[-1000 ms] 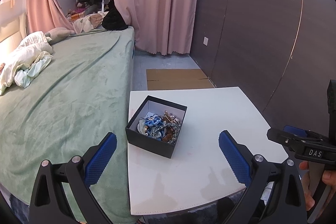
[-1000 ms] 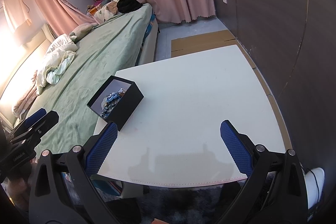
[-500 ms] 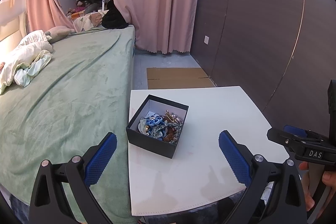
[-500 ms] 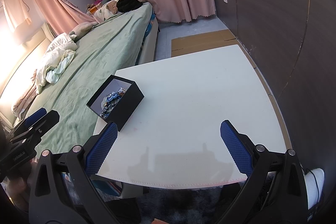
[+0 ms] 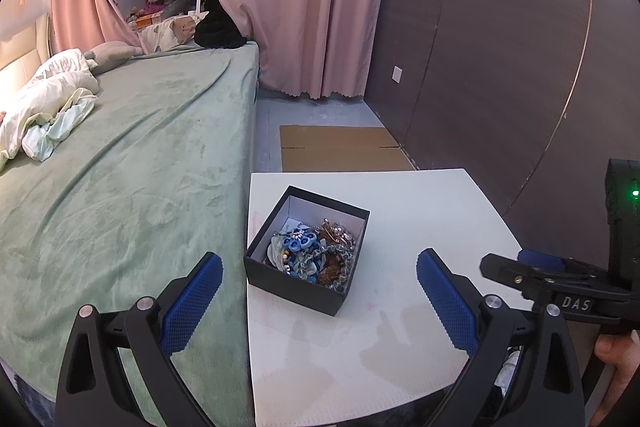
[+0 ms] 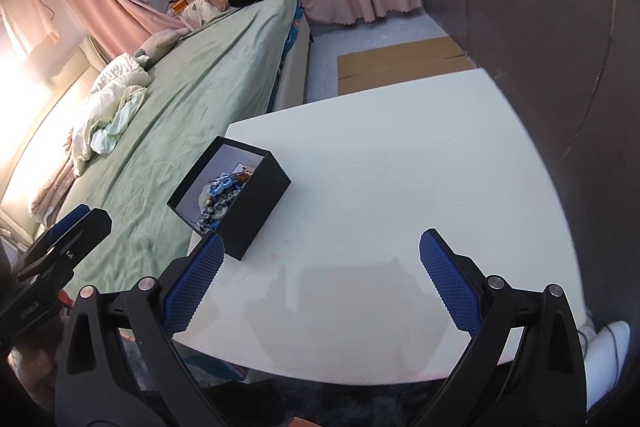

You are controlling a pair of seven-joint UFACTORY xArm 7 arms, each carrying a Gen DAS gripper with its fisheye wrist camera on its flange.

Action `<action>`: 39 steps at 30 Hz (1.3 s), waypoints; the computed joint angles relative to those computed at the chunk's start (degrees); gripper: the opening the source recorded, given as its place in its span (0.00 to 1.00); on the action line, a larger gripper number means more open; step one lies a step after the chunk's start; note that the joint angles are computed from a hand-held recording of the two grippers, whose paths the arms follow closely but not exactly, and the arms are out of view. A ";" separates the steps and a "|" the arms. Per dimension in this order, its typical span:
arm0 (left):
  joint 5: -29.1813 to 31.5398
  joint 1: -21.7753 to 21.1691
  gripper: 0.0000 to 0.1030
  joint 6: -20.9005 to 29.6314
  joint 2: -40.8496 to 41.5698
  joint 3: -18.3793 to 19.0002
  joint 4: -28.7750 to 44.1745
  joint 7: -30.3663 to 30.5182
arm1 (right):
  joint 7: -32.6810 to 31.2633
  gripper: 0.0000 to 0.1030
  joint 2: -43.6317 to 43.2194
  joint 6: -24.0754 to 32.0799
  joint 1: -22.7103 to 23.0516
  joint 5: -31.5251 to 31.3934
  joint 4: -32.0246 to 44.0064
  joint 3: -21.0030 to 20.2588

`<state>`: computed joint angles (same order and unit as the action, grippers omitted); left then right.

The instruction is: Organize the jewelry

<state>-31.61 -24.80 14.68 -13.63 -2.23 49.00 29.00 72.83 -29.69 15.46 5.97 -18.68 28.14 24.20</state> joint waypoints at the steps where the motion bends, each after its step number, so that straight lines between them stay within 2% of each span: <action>1: -0.25 -0.09 0.92 0.11 0.60 0.20 0.59 0.22 | -0.38 0.95 1.46 -1.18 0.07 0.20 0.31 -0.54; 11: -1.60 3.22 0.92 0.11 8.98 -1.61 8.44 1.61 | -3.09 0.95 17.26 -7.35 -0.23 -0.13 8.61 -4.69; 14: -0.65 5.34 0.92 0.66 12.25 -2.90 11.63 0.65 | -7.02 0.95 23.04 -9.04 3.40 2.69 12.32 -8.36; 16: 2.27 6.77 0.92 -0.04 13.80 -3.76 12.70 -2.14 | -10.92 0.95 26.32 -9.12 6.41 6.18 14.82 -10.52; 19: 4.15 8.37 0.92 0.65 15.16 -4.73 13.98 -4.18 | -16.40 0.95 30.33 -6.30 9.91 10.53 18.65 -12.32; 20: 3.34 8.85 0.92 1.51 15.37 -5.02 14.38 -3.82 | -15.87 0.95 31.06 -3.72 10.77 8.79 20.00 -12.86; 22: 3.05 9.41 0.92 1.93 15.38 -5.48 14.43 -3.47 | -10.26 0.95 31.59 2.05 12.29 1.45 22.09 -14.39; 23: 3.79 9.51 0.92 1.74 15.29 -5.62 14.22 -3.82 | -8.18 0.95 31.11 3.16 12.68 -1.38 21.89 -14.94; 25: 4.04 9.73 0.92 1.75 15.09 -5.83 13.90 -3.65 | -6.39 0.95 29.97 3.99 12.83 -2.20 20.86 -15.26; 28: 3.81 9.93 0.92 1.62 14.68 -5.87 13.27 -3.29 | -0.04 0.95 26.95 8.13 12.02 -7.75 19.19 -15.01; 31: 4.43 9.86 0.92 1.13 14.23 -5.83 12.52 -3.72 | 1.07 0.95 25.31 8.34 11.15 -7.58 17.63 -14.35; 35: 5.46 9.70 0.92 1.16 13.53 -5.63 11.72 -4.13 | 2.87 0.95 20.05 4.20 9.20 -8.76 13.35 -13.23; 39: 1.13 9.36 0.92 3.84 11.86 -5.17 11.41 -0.98 | 2.56 0.95 15.39 2.96 7.14 -8.14 10.89 -10.58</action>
<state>-30.48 -15.44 18.52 -1.77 -7.39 60.42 28.03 75.39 -14.30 18.42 13.11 -26.82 39.03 13.61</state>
